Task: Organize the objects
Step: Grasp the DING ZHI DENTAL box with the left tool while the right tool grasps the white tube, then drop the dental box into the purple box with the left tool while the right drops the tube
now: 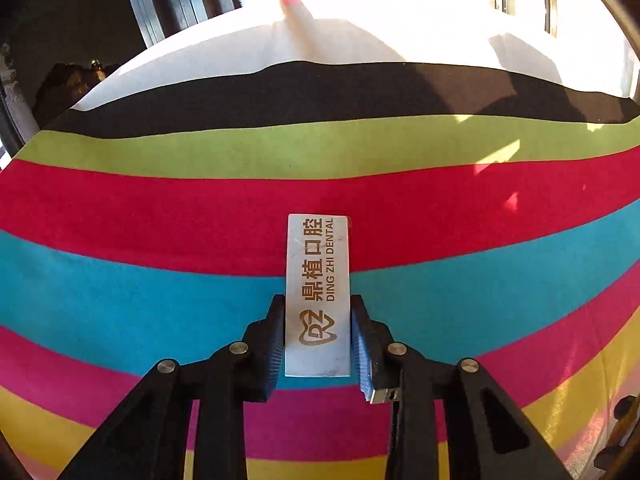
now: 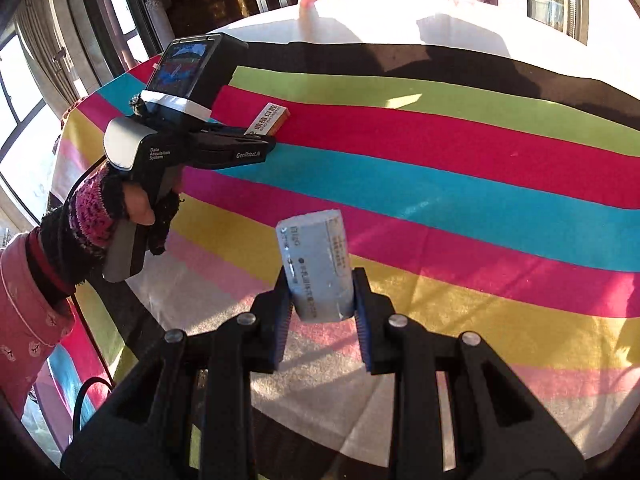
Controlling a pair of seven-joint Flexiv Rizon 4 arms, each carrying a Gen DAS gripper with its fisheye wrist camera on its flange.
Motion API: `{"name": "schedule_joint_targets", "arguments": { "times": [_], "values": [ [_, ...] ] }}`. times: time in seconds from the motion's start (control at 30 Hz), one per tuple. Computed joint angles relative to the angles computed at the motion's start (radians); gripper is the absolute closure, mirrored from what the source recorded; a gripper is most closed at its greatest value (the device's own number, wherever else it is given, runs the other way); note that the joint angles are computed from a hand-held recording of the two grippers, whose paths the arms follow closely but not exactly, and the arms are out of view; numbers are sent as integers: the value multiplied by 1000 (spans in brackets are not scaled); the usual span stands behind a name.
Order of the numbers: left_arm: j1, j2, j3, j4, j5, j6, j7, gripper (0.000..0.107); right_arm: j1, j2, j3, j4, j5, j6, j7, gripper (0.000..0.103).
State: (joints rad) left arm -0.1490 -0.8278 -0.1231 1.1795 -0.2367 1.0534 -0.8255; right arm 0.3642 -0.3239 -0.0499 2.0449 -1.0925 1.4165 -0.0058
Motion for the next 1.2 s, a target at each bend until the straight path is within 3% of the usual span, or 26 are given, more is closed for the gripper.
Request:
{"name": "schedule_joint_targets", "arguments": {
  "times": [0.2, 0.5, 0.87, 1.2],
  "values": [
    [130, 214, -135, 380, -149, 110, 136, 75, 9, 17, 17, 24, -10, -19, 17, 70],
    [195, 427, -171, 706, -401, 179, 332, 75, 35, 50, 76, 34, -16, -128, 44, 70],
    [132, 586, -100, 905, -669, 175, 533, 75, 73, 122, 171, 66, 51, -312, -16, 70],
    [51, 672, 6, 1002, -780, 152, 621, 75, 110, 167, 226, 72, 78, -459, -58, 70]
  ]
}}
